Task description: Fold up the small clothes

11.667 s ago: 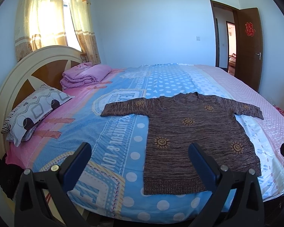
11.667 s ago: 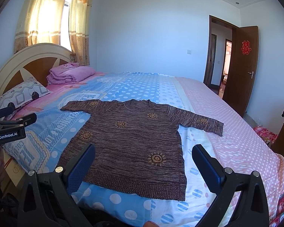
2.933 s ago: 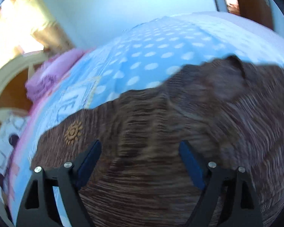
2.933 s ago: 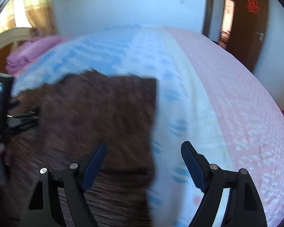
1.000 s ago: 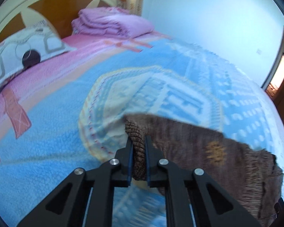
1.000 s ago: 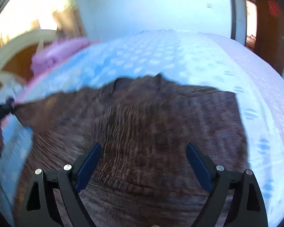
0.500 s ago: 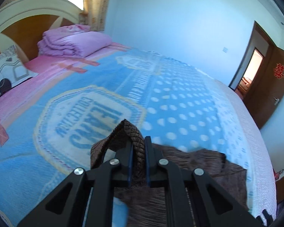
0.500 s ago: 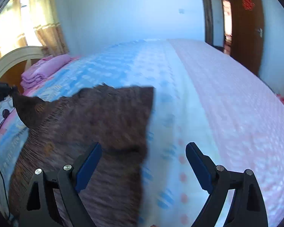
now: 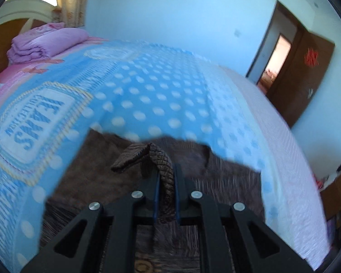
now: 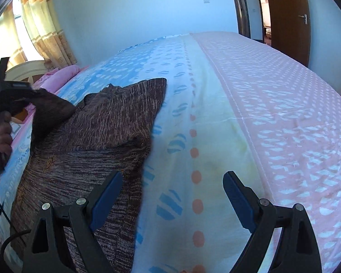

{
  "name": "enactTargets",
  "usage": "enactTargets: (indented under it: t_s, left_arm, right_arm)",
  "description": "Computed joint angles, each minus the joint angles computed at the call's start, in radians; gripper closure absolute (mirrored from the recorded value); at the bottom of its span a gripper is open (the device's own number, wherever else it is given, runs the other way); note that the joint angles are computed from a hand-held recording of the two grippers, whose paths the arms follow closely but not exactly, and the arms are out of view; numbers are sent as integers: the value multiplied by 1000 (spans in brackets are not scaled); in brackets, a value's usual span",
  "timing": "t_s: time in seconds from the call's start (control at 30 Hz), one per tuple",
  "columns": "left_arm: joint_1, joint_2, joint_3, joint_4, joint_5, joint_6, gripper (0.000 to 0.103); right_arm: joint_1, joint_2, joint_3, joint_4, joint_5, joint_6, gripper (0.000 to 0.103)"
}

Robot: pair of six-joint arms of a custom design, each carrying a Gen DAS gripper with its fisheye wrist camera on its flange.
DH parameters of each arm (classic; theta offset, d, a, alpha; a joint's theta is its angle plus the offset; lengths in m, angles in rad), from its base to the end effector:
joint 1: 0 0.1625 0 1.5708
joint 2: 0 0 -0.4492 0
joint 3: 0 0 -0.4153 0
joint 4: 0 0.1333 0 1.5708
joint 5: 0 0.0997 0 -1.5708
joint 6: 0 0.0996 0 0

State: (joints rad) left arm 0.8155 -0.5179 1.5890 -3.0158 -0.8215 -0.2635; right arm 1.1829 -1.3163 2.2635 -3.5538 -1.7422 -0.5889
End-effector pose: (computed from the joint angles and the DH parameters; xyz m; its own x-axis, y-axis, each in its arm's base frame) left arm -0.3394 -0.6539 -0.0111 -0.8455 0.1332 -0.5170 0.4329 0.7379 -0.5178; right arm -0.0780 -0.4984 0.2958 -0.8195 0.1607 0.5501 -0.3155 0.6749 -0.6671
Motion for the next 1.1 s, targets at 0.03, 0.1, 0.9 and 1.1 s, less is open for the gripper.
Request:
enactTargets:
  t_s: [0.03, 0.1, 0.9, 1.1]
  left_arm:
    - [-9, 30, -10, 19, 22, 10, 88]
    - [-22, 71, -21, 79, 42, 7, 82]
    - [133, 21, 65, -25, 534, 264, 39]
    - [155, -8, 89, -8, 517, 175, 21]
  right_arm:
    - [-3, -3, 7, -5, 4, -5, 12]
    - [-5, 2, 14, -18, 9, -16, 12]
    - [299, 223, -229, 163, -154, -67, 14]
    - [385, 477, -499, 265, -353, -107, 28]
